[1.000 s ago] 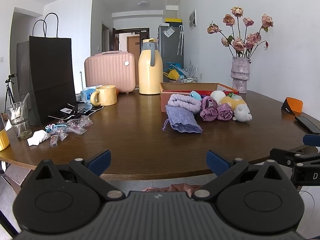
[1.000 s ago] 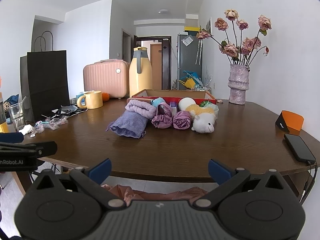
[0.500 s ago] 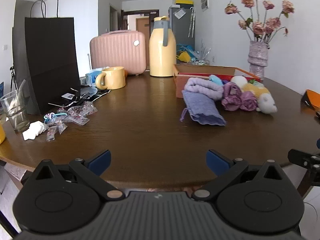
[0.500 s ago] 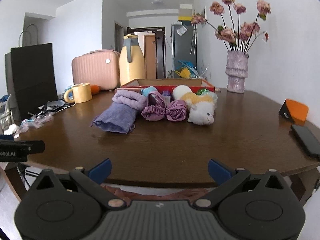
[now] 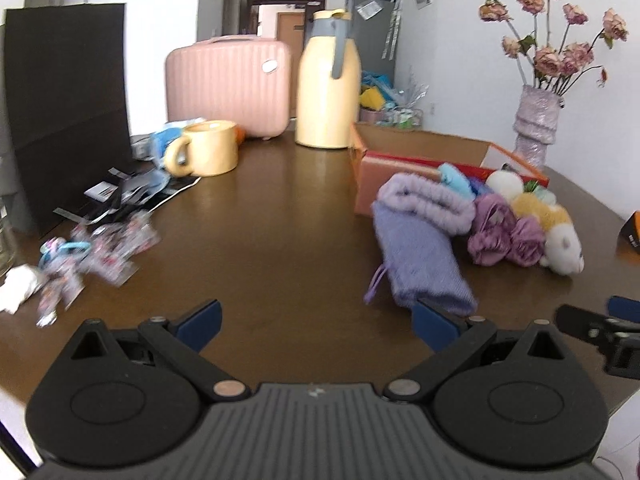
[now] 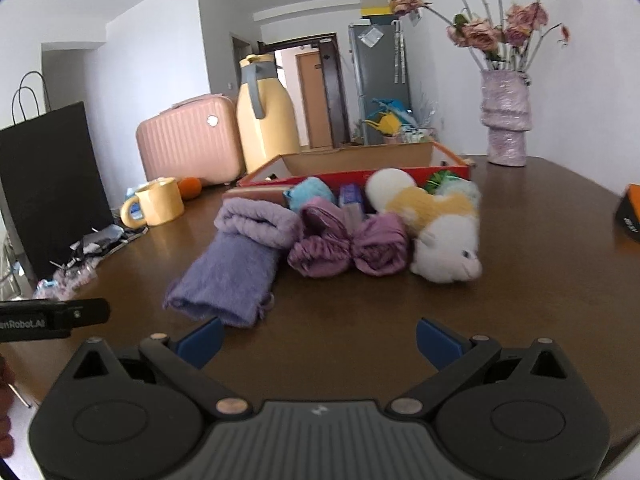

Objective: Organize soft objects
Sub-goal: 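Reach the right tool to the lavender knit sock and grasp it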

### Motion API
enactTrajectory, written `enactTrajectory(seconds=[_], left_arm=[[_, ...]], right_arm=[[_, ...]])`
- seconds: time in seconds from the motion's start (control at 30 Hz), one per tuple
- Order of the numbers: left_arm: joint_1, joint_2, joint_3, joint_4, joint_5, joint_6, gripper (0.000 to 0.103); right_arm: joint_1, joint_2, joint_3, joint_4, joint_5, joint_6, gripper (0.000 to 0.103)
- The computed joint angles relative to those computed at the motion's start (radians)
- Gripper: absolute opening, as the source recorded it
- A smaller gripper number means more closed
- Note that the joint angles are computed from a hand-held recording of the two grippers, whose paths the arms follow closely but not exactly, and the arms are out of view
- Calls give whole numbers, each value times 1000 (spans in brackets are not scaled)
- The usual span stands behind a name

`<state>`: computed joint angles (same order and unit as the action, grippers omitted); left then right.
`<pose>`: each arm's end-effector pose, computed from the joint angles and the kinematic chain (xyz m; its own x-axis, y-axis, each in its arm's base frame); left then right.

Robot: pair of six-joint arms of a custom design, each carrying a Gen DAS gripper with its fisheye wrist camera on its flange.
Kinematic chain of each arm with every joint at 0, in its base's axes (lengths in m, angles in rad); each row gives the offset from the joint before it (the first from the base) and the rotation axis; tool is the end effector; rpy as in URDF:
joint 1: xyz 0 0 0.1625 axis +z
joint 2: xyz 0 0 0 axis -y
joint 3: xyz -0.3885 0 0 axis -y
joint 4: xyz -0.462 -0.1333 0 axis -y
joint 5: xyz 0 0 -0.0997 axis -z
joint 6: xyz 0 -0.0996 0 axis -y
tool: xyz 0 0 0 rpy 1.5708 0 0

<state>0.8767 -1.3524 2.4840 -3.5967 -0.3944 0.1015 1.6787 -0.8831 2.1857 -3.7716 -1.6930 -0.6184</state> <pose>-0.0654 -0.4307 0.1774 -0.7114 -0.2572 -0.6540 0.4750 0.5099 -0.7172 0.1752 -0.4925 0.0336 -0.7735 -0.3689 0.5154 -0.6327 0.4977 -0.5933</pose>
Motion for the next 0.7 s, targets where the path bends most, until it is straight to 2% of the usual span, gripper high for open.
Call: enactTrajectory(seconds=[0.13, 0.23, 0.4, 0.47, 0.5, 0.53, 0.57, 0.6, 0.63, 0.7], left_arm=[[45, 36, -69, -22, -89, 71, 101], [82, 56, -125, 5, -149, 84, 92], [133, 112, -240, 2, -174, 158, 88], [148, 121, -269, 2, -171, 163, 88], [154, 123, -277, 1, -168, 161, 88], [159, 124, -283, 5, -162, 155, 88], [163, 121, -284, 10, -158, 150, 88], [167, 117, -283, 17, -157, 146, 88], [170, 112, -278, 20, -158, 144, 88], [171, 111, -265, 3, -167, 165, 89]], right_arm=[[9, 29, -63, 77, 43, 18, 97], [23, 72, -124, 126, 52, 21, 90], [51, 156, -237, 223, 61, 43, 89], [68, 204, -287, 243, 35, 22, 85], [78, 225, -305, 246, 10, -11, 69], [90, 241, -318, 255, -16, -66, 42], [99, 253, -325, 268, -36, -126, 33], [101, 259, -319, 253, -38, -171, 31], [101, 257, -309, 242, -34, -199, 23], [92, 217, -268, 276, -10, -252, 22]])
